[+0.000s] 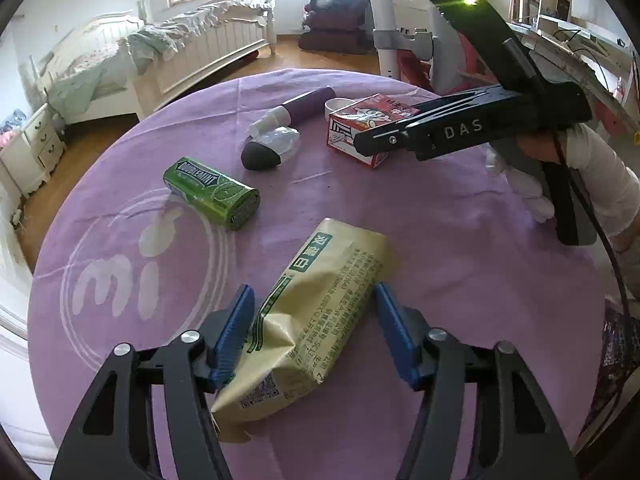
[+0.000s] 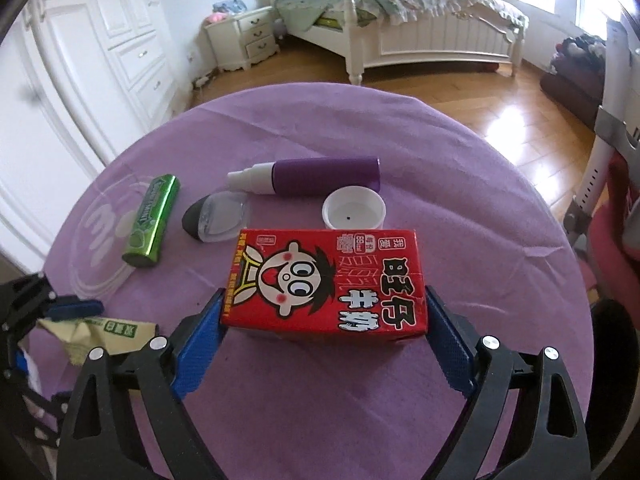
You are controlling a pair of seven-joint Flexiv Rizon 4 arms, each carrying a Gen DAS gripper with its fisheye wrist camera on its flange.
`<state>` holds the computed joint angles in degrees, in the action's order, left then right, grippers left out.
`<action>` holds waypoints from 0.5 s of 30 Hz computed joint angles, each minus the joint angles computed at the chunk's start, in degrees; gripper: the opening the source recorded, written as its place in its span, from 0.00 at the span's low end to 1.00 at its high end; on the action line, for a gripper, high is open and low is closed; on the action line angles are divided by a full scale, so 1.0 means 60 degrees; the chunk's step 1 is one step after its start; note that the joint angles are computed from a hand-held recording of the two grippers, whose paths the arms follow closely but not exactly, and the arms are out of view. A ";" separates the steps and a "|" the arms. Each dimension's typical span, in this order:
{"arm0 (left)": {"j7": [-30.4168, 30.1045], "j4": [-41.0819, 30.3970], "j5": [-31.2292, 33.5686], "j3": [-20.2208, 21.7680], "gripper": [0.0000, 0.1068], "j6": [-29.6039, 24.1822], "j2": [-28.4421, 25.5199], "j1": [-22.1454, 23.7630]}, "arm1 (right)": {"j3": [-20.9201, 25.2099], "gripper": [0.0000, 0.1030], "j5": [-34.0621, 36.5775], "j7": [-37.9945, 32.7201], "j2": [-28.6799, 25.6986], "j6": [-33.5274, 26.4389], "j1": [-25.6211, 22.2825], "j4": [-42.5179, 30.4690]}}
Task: Collect trash
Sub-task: 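Grasp the yellow-green bag with the left tool while the right tool grasps the second red carton, then carry the yellow-green bag and red carton with both tools over the bin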
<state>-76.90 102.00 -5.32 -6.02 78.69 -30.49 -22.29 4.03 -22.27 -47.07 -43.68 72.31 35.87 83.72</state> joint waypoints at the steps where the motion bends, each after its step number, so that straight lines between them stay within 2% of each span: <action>1: -0.0123 0.0026 -0.0049 0.0008 0.49 0.0115 -0.0008 -0.0022 | -0.0059 0.87 0.0012 0.0079 0.0105 0.0259 0.0010 0.0227; 2: -0.0174 0.0136 -0.0175 -0.0188 0.39 0.0286 0.0015 0.0115 | -0.0092 0.87 0.0033 0.0145 0.0232 0.0497 0.0004 0.0461; 3: -0.0025 0.0422 -0.0578 -0.0694 0.33 0.0606 0.0107 0.0489 | -0.0108 0.87 0.0088 0.0248 0.0357 0.0807 -0.0008 0.0682; 9: -0.0554 0.1011 -0.1408 -0.1530 0.32 0.2106 0.0129 0.0887 | 0.0353 0.87 0.0872 0.0379 0.1062 0.3057 -0.0537 0.2007; 12: -0.0824 0.1110 -0.1542 -0.2019 0.32 0.2701 0.0066 0.1114 | 0.0002 0.87 0.1294 0.0510 0.1566 0.4351 -0.0341 0.2869; 15: -0.1160 0.0891 -0.1503 -0.2175 0.32 0.3002 -0.0051 0.1007 | -0.0271 0.87 0.1633 0.0487 0.1957 0.4885 -0.0185 0.3477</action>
